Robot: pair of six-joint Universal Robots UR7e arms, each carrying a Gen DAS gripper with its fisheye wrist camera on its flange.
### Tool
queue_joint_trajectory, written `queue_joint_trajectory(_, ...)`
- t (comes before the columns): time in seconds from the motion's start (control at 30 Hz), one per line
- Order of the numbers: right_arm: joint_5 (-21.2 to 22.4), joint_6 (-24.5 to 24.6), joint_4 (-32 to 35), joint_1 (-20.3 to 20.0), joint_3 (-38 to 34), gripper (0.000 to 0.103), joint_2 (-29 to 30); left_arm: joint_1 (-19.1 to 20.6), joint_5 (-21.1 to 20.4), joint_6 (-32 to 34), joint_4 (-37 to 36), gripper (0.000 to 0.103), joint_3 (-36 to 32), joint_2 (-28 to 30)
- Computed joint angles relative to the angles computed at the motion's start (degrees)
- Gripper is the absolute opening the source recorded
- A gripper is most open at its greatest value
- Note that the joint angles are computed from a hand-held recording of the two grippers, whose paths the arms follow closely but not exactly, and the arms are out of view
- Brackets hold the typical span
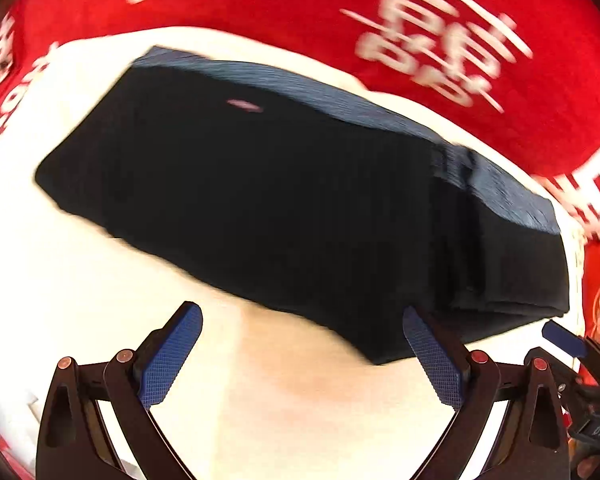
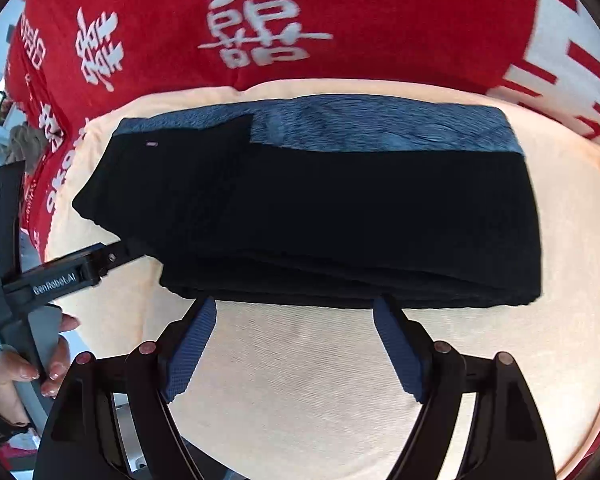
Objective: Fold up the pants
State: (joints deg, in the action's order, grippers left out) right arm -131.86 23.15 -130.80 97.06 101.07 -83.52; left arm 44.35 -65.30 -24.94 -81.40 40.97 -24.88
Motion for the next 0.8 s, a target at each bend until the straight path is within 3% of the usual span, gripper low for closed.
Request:
queue_joint_trajectory(0.23, -0.74, -0.61, 1.57, 1.96, -7.49, 0.084, 8.45, 4.32, 3.54, -1.86, 1.29, 0.101, -4.17, -1.45)
queue_joint_trajectory(0.4, -0.57, -1.07, 2.49, 1.36, -9.66, 0.084, 11.75, 7.45, 4.25, -3.35, -1.96, 0.101, -4.62, -2.02)
queue_joint_trajectory(0.57, 1.89, -0.73, 1.79, 0.01, -8.65, 0.084, 12.04, 11.13, -1.11, -4.83, -8.37, 0.101, -3.32, -2.61)
queue_joint_trajectory(0.63, 1.75, -0.9, 1.43, -0.08, -8.39, 0.084, 12.17, 11.55, -1.81, -2.48, -12.23, 0.101, -1.66, -3.25)
queue_joint_trajectory(0.8, 0.6, -1.25, 1.98, 0.1, -8.58, 0.085, 12.79, 12.1, -6.1, 0.16, -12.96, 0.101, -4.38, -1.89)
